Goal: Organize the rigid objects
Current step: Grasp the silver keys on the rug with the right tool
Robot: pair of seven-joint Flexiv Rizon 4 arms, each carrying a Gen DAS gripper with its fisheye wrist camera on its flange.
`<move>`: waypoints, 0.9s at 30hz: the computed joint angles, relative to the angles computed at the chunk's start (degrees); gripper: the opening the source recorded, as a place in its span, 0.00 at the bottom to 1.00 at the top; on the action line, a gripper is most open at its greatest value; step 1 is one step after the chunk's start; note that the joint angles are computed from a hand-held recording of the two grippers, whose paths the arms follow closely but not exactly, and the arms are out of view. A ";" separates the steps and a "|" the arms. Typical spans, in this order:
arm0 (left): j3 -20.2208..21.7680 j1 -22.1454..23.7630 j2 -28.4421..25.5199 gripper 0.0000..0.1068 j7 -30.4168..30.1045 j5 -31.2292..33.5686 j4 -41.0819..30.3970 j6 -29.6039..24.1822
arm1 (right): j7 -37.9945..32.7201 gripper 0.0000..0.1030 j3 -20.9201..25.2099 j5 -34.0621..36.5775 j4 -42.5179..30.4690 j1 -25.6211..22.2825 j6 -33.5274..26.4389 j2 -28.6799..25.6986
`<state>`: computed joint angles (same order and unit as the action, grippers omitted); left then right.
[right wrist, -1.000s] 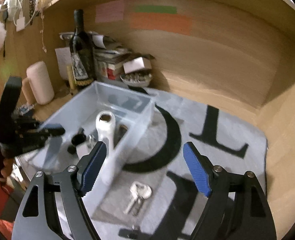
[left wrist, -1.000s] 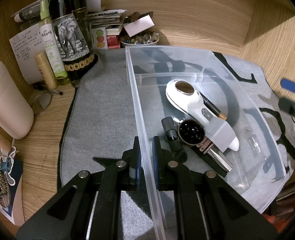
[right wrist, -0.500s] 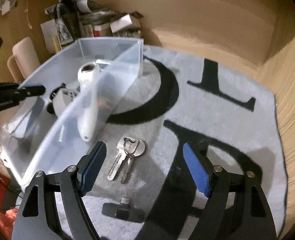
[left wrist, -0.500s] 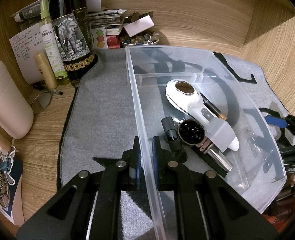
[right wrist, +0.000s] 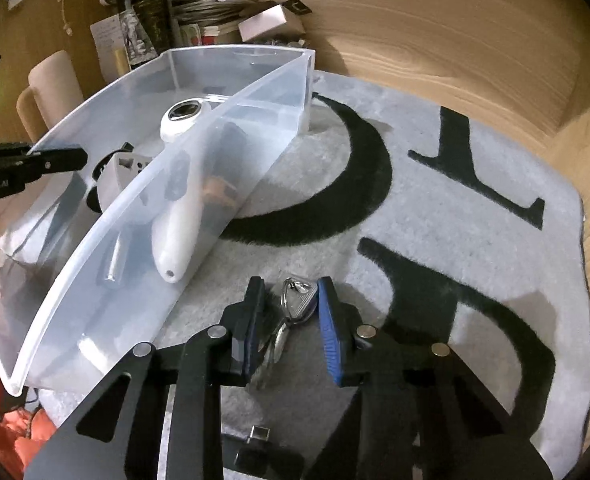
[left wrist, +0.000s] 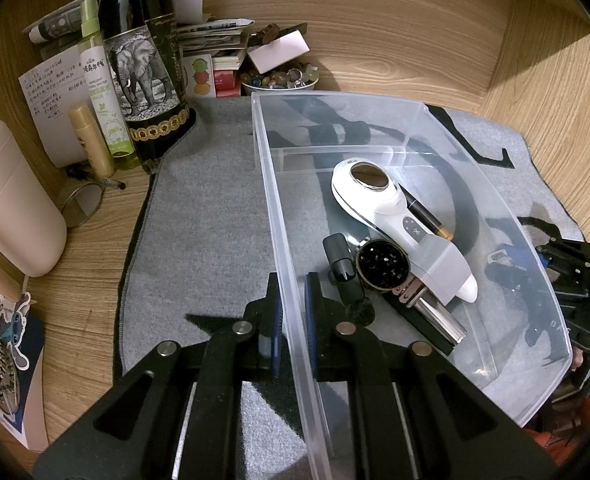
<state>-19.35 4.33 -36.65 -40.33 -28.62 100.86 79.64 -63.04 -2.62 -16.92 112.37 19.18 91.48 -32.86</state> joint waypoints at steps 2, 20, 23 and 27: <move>0.02 0.00 -0.01 0.09 -0.06 0.05 -0.03 -0.02 | 0.02 0.23 -0.10 0.04 -0.22 0.05 0.11 -0.17; 0.32 -0.11 -0.35 0.09 -0.37 0.53 -0.41 -0.21 | 1.65 0.22 -12.00 1.46 1.88 9.10 5.95 2.45; 0.31 -0.10 -0.35 0.09 -0.41 0.55 -0.41 -0.23 | 1.25 0.21 -13.58 2.34 1.83 10.54 6.85 3.04; 0.23 -0.11 -0.49 0.09 -0.39 0.59 -0.42 -0.03 | 0.26 0.21 -16.10 3.55 1.21 12.87 8.20 3.45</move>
